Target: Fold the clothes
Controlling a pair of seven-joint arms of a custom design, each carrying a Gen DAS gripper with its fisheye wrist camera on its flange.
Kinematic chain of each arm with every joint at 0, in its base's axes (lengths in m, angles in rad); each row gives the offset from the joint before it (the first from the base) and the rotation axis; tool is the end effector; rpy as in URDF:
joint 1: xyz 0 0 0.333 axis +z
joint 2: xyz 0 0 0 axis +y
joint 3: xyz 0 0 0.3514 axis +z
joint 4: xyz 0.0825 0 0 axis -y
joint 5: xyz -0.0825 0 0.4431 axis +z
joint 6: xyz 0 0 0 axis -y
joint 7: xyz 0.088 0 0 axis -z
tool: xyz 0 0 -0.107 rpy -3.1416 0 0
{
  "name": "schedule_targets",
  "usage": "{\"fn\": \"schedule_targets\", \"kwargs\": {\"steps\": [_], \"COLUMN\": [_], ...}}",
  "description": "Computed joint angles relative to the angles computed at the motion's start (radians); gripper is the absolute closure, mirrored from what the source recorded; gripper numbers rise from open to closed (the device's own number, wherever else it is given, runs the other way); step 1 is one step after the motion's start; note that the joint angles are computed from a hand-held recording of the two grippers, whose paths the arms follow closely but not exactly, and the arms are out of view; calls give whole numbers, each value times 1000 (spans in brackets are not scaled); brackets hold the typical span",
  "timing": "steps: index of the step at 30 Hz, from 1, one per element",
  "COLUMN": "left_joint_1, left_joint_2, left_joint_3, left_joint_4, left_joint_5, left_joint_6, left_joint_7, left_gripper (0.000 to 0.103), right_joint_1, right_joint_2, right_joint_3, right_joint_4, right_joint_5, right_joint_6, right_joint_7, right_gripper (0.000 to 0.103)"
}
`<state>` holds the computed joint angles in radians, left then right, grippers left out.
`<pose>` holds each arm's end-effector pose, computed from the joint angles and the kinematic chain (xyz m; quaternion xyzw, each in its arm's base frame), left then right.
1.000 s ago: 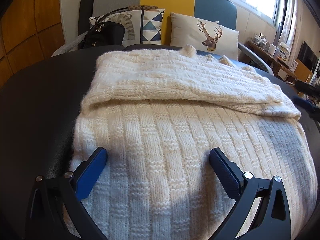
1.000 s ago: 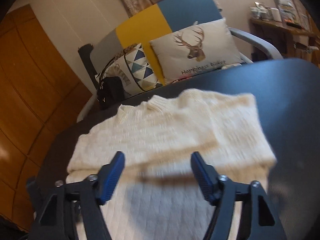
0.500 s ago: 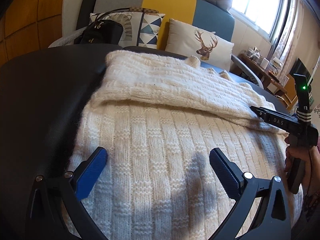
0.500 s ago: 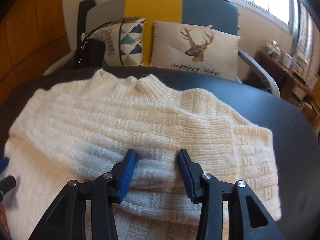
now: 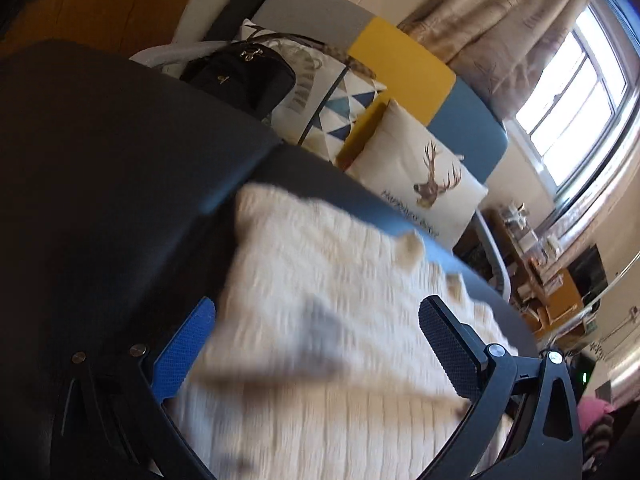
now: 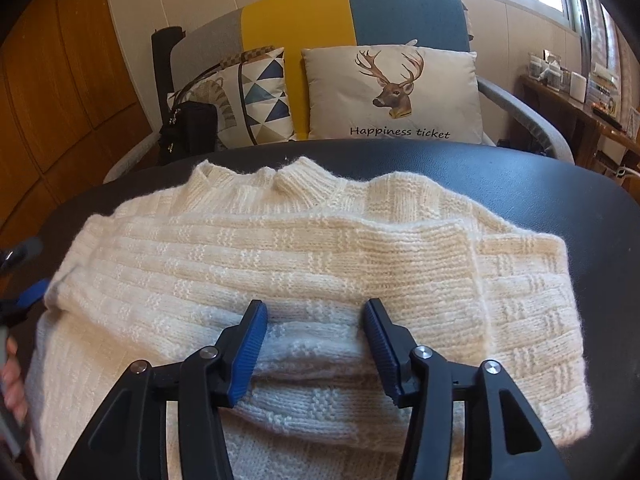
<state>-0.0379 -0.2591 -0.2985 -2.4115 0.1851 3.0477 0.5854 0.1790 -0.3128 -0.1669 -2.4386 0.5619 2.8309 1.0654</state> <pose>0.5073 -0.2015 0.5124 -0.7637 0.4811 -0.4088 0.1349 0.5239 -0.0250 0.4945 -0.6645 0.6450 -0.1778 0.3330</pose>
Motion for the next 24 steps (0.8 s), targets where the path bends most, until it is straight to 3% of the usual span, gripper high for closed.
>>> {"fn": "schedule_targets", "kwargs": {"steps": [2,3,5,8,10,12,14,16,18,21,24], "left_joint_1": [-105,-117,-62,-74,-109,-72,8,142,162,119,56], "left_joint_2": [59,71,39,-2,-16,-40,-73,-108,-97,-54,-40], "left_joint_3": [92,97,38,39,74,48,-17,-135,-161,-131,-66], "left_joint_4": [48,51,18,-20,-32,-53,-101,-137,-146,-146,-169], "left_joint_5": [-101,-115,-8,-17,-65,-56,-25,-10,-35,-62,-97], "left_joint_6": [-78,-96,-76,-86,-85,-58,57,156,225,315,385], "left_joint_7": [148,174,132,134,185,147,62,-24,-24,13,14], "left_gripper": [0,0,0,0,0,0,0,0,0,0,0], "right_joint_1": [20,23,26,2,-27,-57,-55,13,113,222,252], "right_joint_2": [-3,-4,-4,-1,1,3,-2,-24,-43,-12,117], "right_joint_3": [-22,-26,-30,-1,32,65,61,5,-74,-148,-151], "right_joint_4": [1,2,5,1,-1,2,9,5,27,130,296], "right_joint_5": [43,56,81,50,-14,-99,-132,-36,128,349,416], "right_joint_6": [-8,-11,-18,-9,-2,-6,-22,1,-16,-183,-439], "right_joint_7": [-28,-36,-51,-26,21,78,93,30,-76,-250,-286], "right_gripper": [51,51,51,51,51,50,50,50,50,50,50]}}
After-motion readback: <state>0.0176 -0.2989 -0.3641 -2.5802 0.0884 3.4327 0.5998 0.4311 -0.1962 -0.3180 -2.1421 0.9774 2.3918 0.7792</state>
